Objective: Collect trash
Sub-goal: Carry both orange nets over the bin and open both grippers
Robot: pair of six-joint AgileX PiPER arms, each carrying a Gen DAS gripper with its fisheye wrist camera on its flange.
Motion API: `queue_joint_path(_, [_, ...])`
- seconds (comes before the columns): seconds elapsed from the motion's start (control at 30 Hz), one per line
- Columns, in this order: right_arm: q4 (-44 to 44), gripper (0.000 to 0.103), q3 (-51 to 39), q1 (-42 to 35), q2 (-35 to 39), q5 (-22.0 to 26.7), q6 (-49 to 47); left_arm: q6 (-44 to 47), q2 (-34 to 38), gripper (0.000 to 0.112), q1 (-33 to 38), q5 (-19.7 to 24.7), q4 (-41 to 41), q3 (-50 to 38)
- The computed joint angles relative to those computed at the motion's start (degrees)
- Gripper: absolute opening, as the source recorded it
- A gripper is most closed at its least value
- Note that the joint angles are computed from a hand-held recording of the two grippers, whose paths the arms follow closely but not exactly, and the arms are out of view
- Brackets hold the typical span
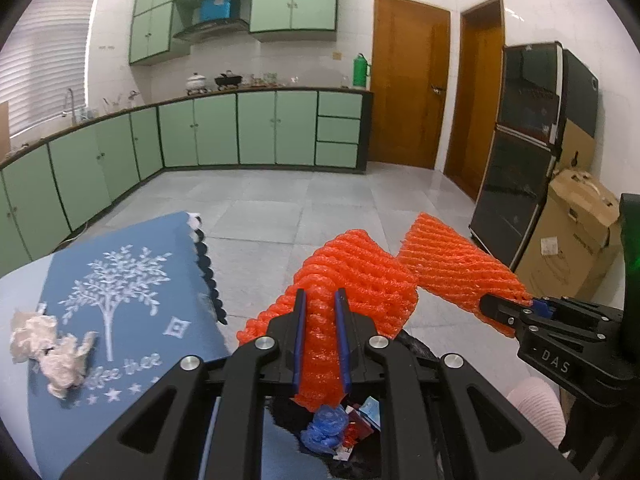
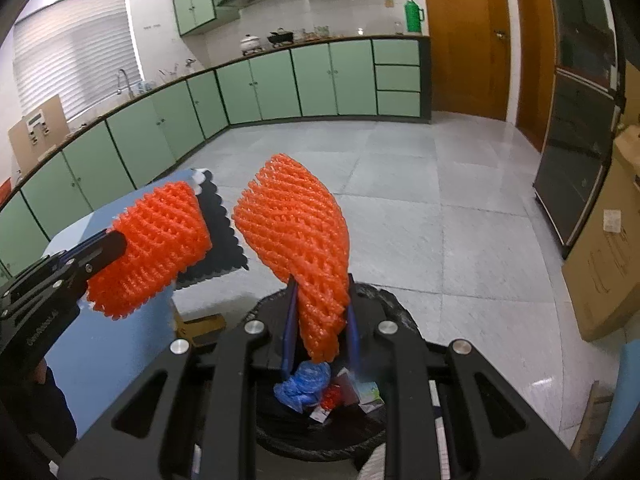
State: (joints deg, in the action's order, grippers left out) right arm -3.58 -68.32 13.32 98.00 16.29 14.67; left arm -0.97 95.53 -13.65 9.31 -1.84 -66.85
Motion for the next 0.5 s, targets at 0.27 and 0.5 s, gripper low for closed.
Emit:
queue_joint_path(0.27, [2.54,0.020,0.95,-2.41,3.47,-0.59,-1.55,-0.55,6.61,0.015,-1.70,2.53,0.29,-4.63])
queue_joint_path(0.5, [3.63,0.021,-1.28,-3.73,8.01,0.40,-2.05,0.74,11.56,0.017,-2.65,4.66,-1.15,-8.80])
